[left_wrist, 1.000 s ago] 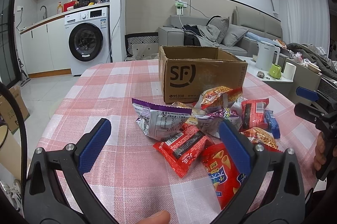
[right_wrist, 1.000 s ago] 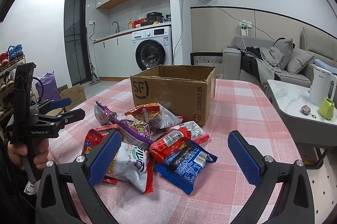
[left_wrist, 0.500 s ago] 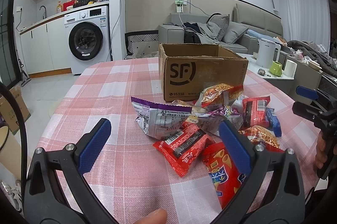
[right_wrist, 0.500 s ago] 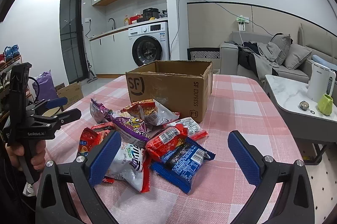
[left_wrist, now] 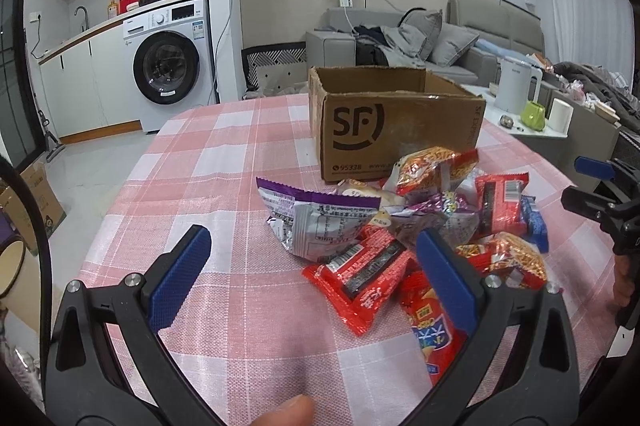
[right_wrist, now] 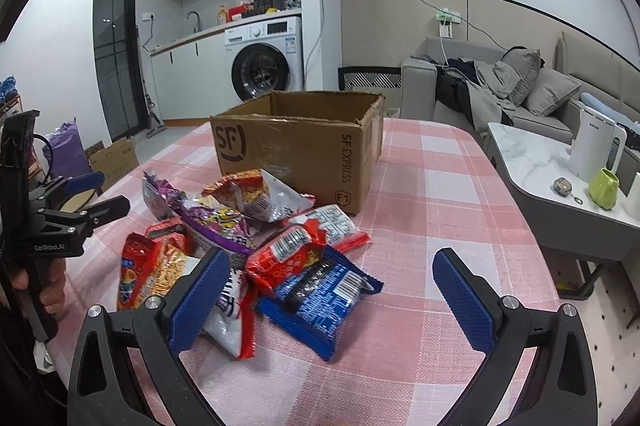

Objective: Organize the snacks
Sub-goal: 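Grasp the purple-and-white bag with the left tool while the right tool grasps a red wafer pack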

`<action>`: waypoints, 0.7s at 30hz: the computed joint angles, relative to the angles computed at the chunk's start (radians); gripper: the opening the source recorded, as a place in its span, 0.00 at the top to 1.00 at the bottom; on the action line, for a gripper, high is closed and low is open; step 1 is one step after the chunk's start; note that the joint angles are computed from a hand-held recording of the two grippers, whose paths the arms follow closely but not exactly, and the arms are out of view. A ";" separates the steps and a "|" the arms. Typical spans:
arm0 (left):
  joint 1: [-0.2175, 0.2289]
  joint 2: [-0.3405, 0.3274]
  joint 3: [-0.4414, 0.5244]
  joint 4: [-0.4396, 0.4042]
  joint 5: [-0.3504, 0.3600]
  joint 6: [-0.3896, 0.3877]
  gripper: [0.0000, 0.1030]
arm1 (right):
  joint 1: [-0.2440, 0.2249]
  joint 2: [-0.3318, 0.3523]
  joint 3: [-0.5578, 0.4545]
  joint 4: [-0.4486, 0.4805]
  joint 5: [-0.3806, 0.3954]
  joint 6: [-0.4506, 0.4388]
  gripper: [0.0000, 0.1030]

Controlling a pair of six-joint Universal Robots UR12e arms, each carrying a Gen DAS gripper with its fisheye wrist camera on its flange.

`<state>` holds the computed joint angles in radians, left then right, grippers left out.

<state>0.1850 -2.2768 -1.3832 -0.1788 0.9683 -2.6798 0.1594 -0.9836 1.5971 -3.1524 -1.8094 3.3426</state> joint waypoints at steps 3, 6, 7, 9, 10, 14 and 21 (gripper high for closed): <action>-0.004 -0.005 0.017 -0.037 0.018 0.009 0.01 | -0.006 -0.003 -0.005 0.048 0.016 0.002 0.00; -0.010 -0.013 0.038 -0.071 0.039 0.005 0.01 | -0.011 -0.002 -0.017 0.108 0.033 0.017 0.00; -0.011 -0.015 0.043 -0.082 0.041 0.006 0.01 | -0.013 -0.001 -0.020 0.120 0.042 0.020 0.00; -0.014 -0.021 0.058 -0.112 0.038 0.011 0.01 | -0.015 0.002 -0.027 0.140 0.046 0.024 0.00; -0.017 -0.024 0.067 -0.126 0.043 0.014 0.01 | -0.017 0.003 -0.029 0.147 0.054 0.029 0.00; -0.026 -0.038 0.097 -0.164 0.059 0.004 0.01 | -0.026 0.005 -0.031 0.158 0.086 0.054 0.00; -0.042 -0.063 0.151 -0.228 0.097 0.015 0.01 | -0.032 0.008 -0.042 0.196 0.126 0.046 0.00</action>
